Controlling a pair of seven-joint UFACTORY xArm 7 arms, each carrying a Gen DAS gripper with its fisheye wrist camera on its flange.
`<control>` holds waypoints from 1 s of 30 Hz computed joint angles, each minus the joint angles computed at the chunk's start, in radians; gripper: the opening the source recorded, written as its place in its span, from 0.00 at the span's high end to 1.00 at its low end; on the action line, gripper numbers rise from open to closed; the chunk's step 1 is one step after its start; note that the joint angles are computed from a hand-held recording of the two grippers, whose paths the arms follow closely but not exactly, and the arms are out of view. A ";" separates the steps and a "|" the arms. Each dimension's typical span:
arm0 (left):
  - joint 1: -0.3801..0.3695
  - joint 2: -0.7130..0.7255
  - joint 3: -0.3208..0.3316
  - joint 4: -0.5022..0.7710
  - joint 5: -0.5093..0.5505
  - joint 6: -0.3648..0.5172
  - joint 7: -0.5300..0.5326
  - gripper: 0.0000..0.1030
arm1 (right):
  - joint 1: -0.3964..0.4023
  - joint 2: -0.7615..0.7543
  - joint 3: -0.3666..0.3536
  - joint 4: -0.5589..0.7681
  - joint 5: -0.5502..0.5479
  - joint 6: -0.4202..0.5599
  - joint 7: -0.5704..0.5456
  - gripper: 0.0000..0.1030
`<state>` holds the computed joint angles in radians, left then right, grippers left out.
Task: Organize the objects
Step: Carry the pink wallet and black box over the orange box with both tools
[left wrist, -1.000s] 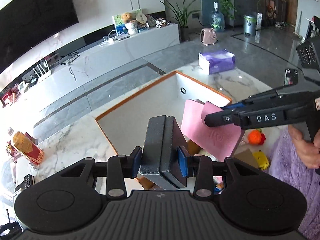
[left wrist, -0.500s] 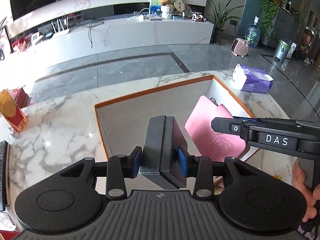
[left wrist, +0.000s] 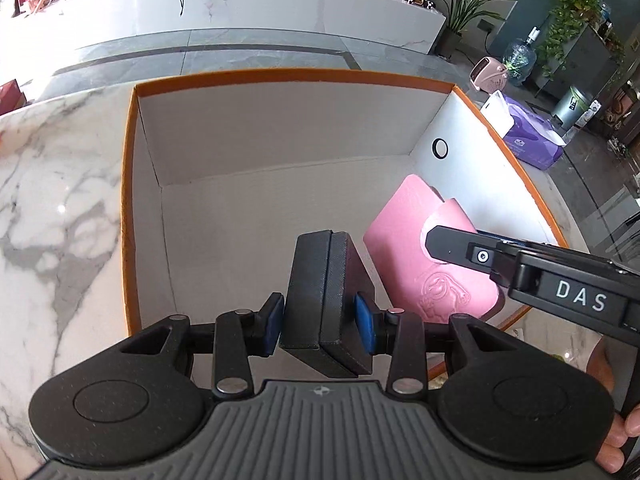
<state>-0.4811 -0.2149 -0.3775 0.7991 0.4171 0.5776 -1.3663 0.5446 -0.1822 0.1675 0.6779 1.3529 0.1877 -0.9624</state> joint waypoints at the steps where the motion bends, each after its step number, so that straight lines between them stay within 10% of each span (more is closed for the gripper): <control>1: -0.004 -0.002 0.005 -0.010 -0.013 -0.009 0.007 0.57 | -0.001 0.001 0.001 0.000 -0.005 -0.001 0.004 0.77; 9: -0.018 -0.040 0.017 -0.029 -0.102 0.012 0.081 0.55 | -0.008 -0.005 -0.009 -0.012 -0.019 0.004 0.008 0.77; 22: -0.086 0.063 -0.044 0.201 0.082 0.511 0.108 0.58 | 0.002 -0.008 -0.019 -0.015 -0.057 0.000 0.042 0.77; 30: -0.075 -0.079 -0.055 0.128 0.130 0.478 0.031 0.60 | 0.006 0.020 -0.001 0.004 -0.134 0.018 0.098 0.77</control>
<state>-0.5565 -0.2939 -0.4326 0.9270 0.5468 1.0553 -1.3349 0.5504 -0.1618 0.1664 0.6819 1.2193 0.2058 -0.8640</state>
